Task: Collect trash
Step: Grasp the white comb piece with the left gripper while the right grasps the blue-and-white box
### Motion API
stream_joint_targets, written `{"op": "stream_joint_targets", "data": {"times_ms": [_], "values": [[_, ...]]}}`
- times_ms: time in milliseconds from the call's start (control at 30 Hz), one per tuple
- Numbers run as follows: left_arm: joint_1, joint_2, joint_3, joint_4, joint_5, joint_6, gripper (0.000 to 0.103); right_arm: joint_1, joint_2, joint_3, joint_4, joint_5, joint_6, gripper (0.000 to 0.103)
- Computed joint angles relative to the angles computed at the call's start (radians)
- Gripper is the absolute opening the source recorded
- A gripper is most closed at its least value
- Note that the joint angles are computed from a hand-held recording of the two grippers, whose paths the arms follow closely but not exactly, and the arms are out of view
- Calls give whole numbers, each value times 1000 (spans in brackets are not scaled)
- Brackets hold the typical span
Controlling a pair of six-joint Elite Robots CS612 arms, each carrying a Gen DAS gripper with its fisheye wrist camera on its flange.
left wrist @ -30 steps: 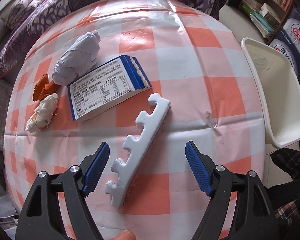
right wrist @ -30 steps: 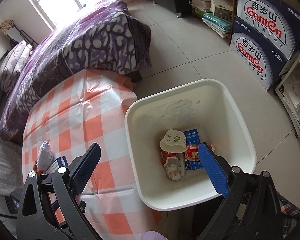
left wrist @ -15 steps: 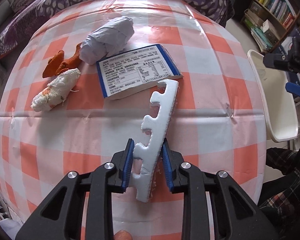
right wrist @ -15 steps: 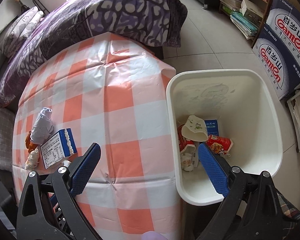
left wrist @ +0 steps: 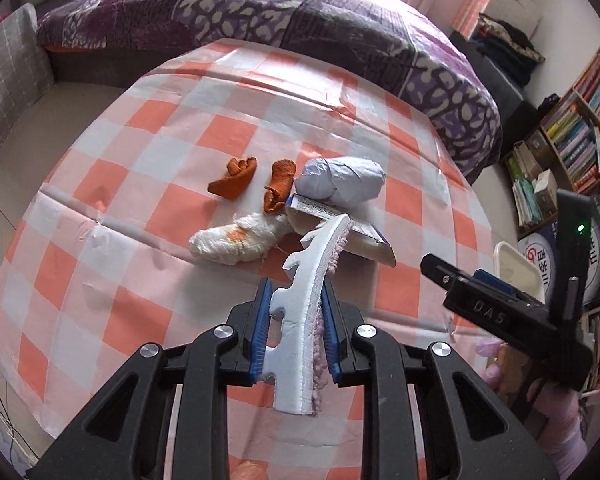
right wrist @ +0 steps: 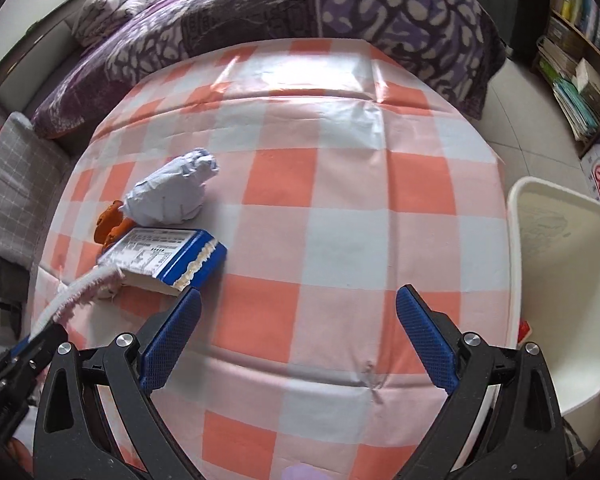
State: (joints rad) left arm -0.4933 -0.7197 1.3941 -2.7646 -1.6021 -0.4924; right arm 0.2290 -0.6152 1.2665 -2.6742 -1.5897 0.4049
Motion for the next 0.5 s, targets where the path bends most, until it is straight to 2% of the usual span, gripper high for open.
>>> {"op": "stream_joint_targets", "data": {"times_ms": [133,333,500], "values": [[29,-19,22,-57,-27,-69,23,13,41,-64,2,20,-138,94],[56,-44,52,-122,-20,-124,23,23,83,-142,51,108,-309,94],[64,-43,54,-115,-39,-140,23,45,120,-209,126,78,-464,94]]}}
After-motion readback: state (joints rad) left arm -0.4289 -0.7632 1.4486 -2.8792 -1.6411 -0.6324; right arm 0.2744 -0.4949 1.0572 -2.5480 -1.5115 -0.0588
